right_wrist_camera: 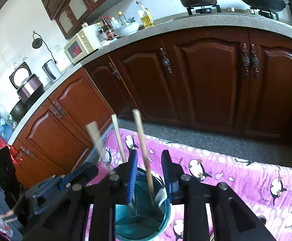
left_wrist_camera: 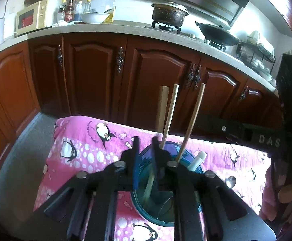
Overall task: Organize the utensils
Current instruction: 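Release the chopsticks into the holder with both tools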
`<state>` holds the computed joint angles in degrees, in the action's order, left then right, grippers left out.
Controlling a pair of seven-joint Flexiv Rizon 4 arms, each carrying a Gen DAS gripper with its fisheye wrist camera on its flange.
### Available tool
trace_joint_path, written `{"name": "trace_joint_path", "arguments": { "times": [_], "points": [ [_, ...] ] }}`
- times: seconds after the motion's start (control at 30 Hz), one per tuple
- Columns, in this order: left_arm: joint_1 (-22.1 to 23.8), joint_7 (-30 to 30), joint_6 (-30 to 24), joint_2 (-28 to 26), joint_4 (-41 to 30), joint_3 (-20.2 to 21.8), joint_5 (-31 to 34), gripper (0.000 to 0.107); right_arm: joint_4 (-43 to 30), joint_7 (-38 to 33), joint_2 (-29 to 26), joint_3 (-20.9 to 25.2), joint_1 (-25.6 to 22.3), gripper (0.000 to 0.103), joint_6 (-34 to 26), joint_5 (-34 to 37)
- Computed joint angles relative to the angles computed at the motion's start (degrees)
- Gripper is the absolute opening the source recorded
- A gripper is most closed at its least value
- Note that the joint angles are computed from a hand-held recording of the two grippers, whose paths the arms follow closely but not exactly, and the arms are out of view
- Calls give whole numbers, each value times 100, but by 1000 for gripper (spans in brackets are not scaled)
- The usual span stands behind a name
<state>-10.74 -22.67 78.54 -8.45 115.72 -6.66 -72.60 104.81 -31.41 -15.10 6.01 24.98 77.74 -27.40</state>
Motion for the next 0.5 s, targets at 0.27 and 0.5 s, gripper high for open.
{"name": "trace_joint_path", "arguments": {
  "times": [0.27, 0.5],
  "points": [
    [12, -241, -37, 62, 109, 43, 140, 34, 275, 295, 188, -99, 84, 23, 19, -324],
    [-36, -306, 179, 140, 243, 47, 269, 38, 511, 893, 373, -179, 117, 35, -100, -1067]
  ]
}}
